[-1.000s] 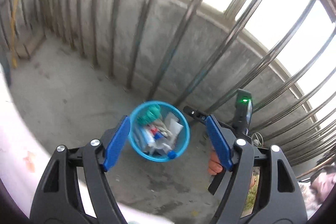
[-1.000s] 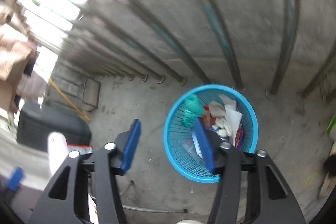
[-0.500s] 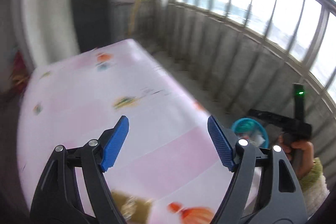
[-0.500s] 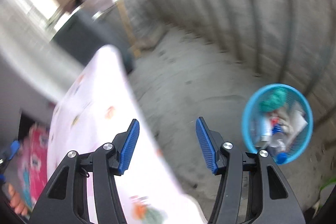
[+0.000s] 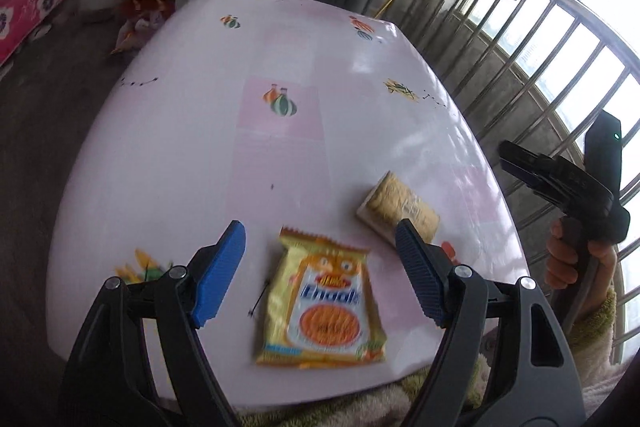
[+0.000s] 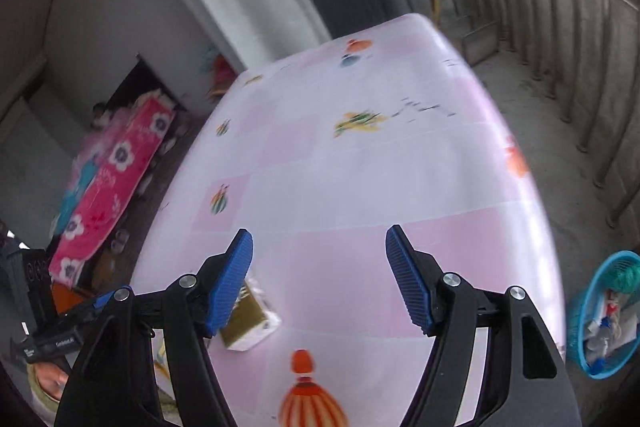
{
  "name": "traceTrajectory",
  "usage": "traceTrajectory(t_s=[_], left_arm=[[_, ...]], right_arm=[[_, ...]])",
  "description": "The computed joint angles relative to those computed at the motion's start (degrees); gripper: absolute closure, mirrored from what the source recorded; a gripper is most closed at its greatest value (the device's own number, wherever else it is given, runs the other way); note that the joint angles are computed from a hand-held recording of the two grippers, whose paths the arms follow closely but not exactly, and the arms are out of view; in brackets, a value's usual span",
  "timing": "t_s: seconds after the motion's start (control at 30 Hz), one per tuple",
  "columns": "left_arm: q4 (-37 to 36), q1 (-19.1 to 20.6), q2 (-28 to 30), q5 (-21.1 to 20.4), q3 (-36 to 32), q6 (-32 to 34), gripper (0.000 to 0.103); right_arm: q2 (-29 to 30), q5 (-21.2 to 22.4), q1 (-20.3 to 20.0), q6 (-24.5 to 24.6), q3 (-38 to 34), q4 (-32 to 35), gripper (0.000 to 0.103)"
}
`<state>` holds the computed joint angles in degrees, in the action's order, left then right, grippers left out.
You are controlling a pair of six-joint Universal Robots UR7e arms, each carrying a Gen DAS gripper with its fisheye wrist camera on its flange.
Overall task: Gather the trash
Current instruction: 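Move both grippers back toward the table, then grasp the yellow Enaak snack packet with the right gripper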
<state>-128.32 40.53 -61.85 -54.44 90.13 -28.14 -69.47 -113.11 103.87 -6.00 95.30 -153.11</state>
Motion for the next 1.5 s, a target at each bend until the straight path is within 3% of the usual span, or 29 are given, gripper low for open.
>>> traceTrajectory(t_s=[0.2,0.47,0.67,0.8,0.87,1.1,1.23,1.5], left_arm=[[-0.92,-2.02,-3.59,-0.65,5.40,-0.65,0.030],[-1.97,-5.27,-6.67,-2.15,10.96,-2.00,0.030],[-1.53,-5.44,-5.66,-3.01,11.42,-2.89,0.033],[-0.41,-5.63,-4.88,-1.18,11.15,-3.34,0.035],[-0.31,-5.49,-4.65,-0.44,11.02,-3.75,0.039],[0.65,-3.75,-5.43,2.36,11.38,-7.53,0.060],[0.80,-2.19,-5.37,1.75,11.20,-7.61,0.076],[-2.12,0.13,-4.78,-2.68,12.14,-5.65,0.089]], right_arm=[[0.65,0.00,2.10,0.11,1.32,2.75,0.036],[-2.98,0.87,3.21,1.67,4.81,5.64,0.036],[-3.55,2.74,2.31,1.71,6.24,6.00,0.036],[-3.51,3.90,1.48,1.98,6.66,7.17,0.036],[-3.73,4.99,1.22,1.63,7.10,7.60,0.036],[-2.88,13.39,0.10,2.19,8.44,13.57,0.055],[-0.55,16.07,-0.20,3.72,7.91,16.27,0.060],[1.41,18.59,-1.28,7.11,7.04,17.63,0.072]])
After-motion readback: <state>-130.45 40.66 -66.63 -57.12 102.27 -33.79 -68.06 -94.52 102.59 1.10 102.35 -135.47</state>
